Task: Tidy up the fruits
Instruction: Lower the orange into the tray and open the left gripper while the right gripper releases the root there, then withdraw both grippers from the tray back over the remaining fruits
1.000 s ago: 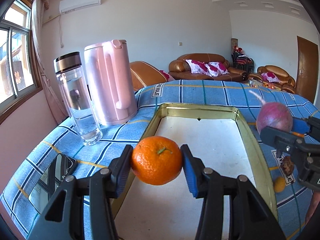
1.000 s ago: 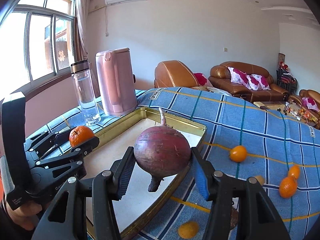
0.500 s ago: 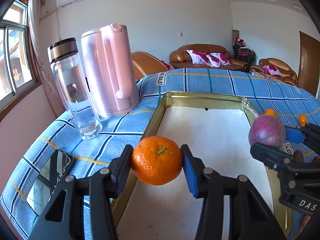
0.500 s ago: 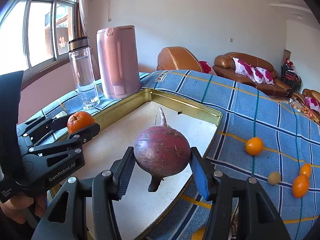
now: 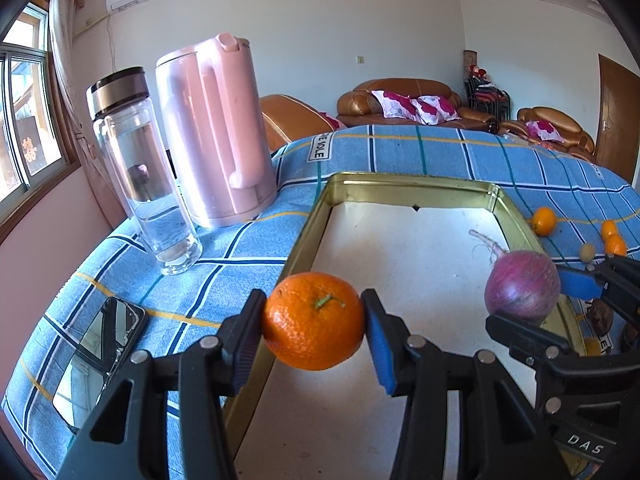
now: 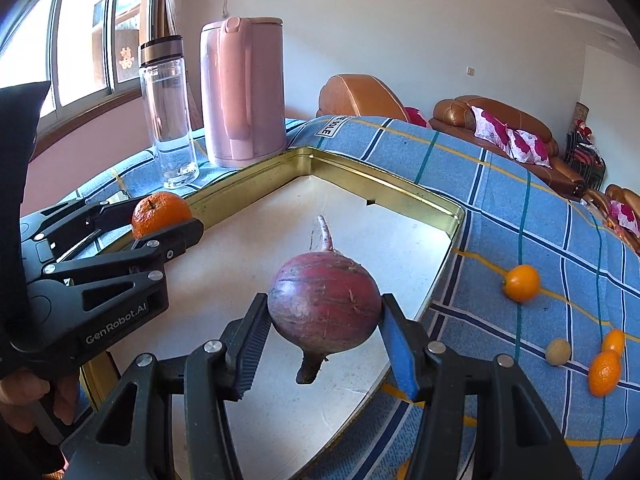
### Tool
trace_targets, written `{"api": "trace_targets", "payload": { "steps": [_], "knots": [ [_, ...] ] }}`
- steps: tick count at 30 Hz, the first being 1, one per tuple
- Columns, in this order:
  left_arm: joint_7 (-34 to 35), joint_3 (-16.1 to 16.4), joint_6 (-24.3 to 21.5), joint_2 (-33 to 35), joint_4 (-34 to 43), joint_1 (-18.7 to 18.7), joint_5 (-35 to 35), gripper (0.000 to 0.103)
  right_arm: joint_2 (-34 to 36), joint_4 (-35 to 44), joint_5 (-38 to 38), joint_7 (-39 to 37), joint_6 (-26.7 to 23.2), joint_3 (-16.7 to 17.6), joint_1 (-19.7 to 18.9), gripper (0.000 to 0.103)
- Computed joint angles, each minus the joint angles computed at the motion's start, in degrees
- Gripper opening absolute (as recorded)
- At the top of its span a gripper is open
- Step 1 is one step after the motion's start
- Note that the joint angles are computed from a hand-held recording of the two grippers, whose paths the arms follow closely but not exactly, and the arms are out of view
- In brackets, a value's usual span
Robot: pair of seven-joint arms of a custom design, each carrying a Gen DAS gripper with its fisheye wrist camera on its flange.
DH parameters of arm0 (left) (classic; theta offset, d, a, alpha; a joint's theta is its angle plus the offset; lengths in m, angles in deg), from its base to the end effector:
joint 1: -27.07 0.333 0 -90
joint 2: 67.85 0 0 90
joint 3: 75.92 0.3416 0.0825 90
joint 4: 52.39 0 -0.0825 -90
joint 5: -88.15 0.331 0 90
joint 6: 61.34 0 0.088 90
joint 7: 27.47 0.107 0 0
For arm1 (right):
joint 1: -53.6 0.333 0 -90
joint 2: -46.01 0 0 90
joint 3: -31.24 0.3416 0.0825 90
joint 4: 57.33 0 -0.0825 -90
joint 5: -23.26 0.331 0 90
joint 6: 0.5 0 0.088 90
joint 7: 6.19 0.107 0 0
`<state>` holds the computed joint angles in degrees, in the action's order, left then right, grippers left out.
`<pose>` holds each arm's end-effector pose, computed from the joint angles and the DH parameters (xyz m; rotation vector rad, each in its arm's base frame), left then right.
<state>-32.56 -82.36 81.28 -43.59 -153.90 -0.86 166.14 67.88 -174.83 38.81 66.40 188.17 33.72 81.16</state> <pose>0.5352 -0.3602 0.4056 -1.6609 1.5795 -0.6734 0.5500 0.2824 0.4160 -2.0461 1.1715 -0.5791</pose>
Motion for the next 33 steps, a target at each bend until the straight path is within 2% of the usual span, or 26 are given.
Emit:
{"api": "trace_targets", "payload": {
  "steps": [5,7,11,12,13,16,17,19,23,26,31,33],
  "knots": [
    [-1.0,0.2,-0.7,-0.4,-0.3,-0.4,1.0,0.052,0.3,0.2,-0.1,-0.1,-0.3,-0.1,0.5,0.057],
    [-2.0,0.1,-0.9,-0.8,-0.7,-0.4,1.6,0.067,0.1,-0.3,-0.3,-0.6,1.1,2.8,-2.1,0.058],
    [-4.3,-0.3,-1.4,-1.7,-1.6,-0.4,2.6,0.083,-1.3,-2.5,-0.3,-0.4,4.2,6.0,-4.7,0.062],
    [-5.8,-0.4,-1.4,-2.2,-2.1,-0.4,3.2,0.092,-1.9,-3.5,-0.3,-0.3,5.4,6.4,-5.1,0.062],
    [-7.4,-0.5,-1.8,-2.7,-2.7,-0.6,4.0,0.097,-2.7,-4.9,-0.7,-0.1,7.0,7.5,-6.3,0.062],
    [-11.0,-1.4,-2.1,-3.9,-3.9,-0.8,6.3,0.097,-5.8,-10.2,-4.6,4.2,11.5,12.8,-13.6,0.062],
    [-12.0,-1.8,-1.5,-4.2,-4.0,-0.8,7.2,0.097,-6.8,-12.1,-6.1,6.2,13.0,13.4,-15.4,0.062],
    [-13.5,-2.6,-1.2,-4.1,-3.6,-1.3,8.9,0.097,-9.2,-16.0,-7.9,9.4,15.0,12.4,-17.1,0.062],
    [-14.5,-3.8,-1.4,-3.0,-1.6,-3.0,10.8,0.099,-13.4,-22.4,-3.3,9.4,17.1,5.5,-14.7,0.062],
    [-11.8,-4.3,-1.4,-1.0,1.1,-4.8,10.6,0.099,-14.8,-25.6,1.7,7.7,18.2,1.6,-13.3,0.062],
    [-7.0,-3.9,-0.9,2.9,6.1,-8.2,9.2,0.099,-16.5,-30.3,-5.0,16.2,20.0,0.6,-18.4,0.062],
    [-4.1,-3.6,-0.1,4.7,8.5,-9.6,8.3,0.098,-16.9,-31.4,-6.2,17.0,21.0,0.2,-18.6,0.062]
  ]
}}
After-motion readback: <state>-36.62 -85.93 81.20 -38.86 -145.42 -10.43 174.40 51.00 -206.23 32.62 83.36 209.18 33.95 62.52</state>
